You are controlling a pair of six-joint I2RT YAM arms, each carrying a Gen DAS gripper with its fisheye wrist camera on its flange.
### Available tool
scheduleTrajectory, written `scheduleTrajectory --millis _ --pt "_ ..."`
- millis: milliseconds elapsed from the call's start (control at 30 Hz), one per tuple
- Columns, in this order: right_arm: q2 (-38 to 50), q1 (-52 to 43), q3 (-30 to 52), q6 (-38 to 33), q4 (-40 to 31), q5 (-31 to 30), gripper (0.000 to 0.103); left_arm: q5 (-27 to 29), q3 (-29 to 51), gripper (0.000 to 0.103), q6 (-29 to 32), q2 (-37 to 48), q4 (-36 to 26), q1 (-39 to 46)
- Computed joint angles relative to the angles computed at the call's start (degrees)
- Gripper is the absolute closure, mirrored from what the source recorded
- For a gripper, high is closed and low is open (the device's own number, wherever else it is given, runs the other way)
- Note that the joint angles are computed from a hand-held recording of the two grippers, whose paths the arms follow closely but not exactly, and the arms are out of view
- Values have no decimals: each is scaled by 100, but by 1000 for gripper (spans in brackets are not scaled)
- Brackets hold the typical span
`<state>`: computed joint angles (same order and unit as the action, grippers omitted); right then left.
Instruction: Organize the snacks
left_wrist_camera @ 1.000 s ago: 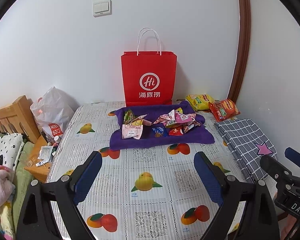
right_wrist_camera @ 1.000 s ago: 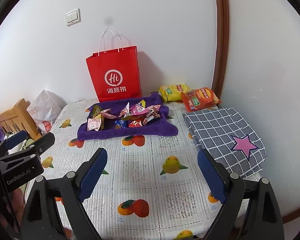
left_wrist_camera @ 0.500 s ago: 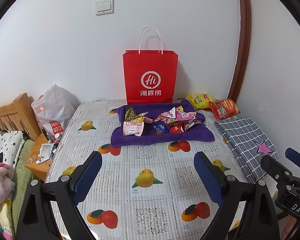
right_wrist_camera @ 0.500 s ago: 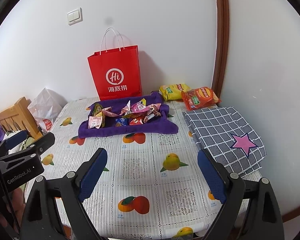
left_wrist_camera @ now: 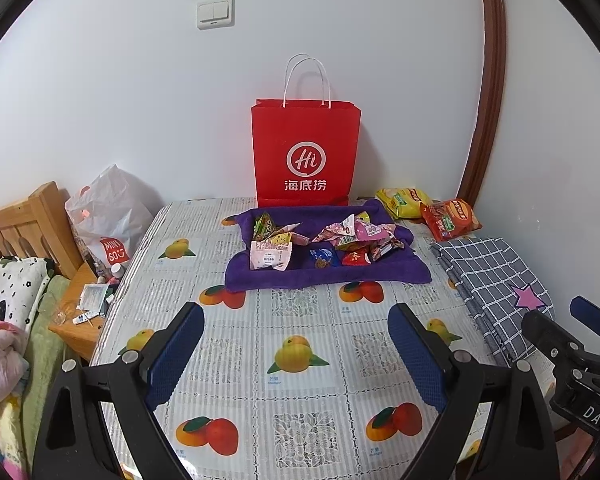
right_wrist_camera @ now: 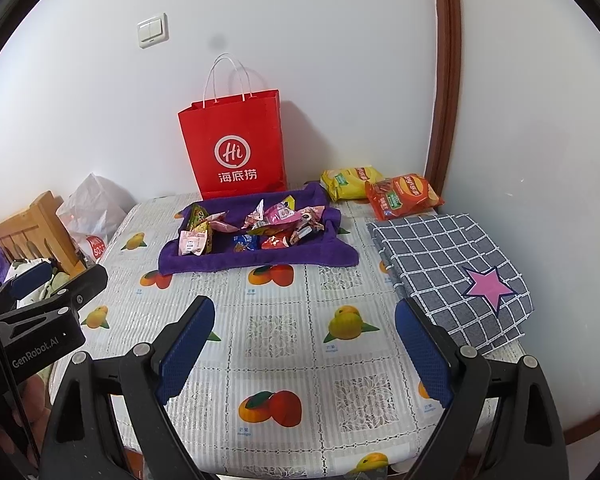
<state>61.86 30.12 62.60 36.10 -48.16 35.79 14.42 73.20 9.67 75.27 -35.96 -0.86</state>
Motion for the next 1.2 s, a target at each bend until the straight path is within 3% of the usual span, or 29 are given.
scheduleTrajectory --millis 733,1200 --pt "79 120 11 44 -13 226 12 -223 -332 10 35 -110 291 -74" --pt "90 -7 -177 -34 267 61 12 -385 -495 10 16 101 584 -167"
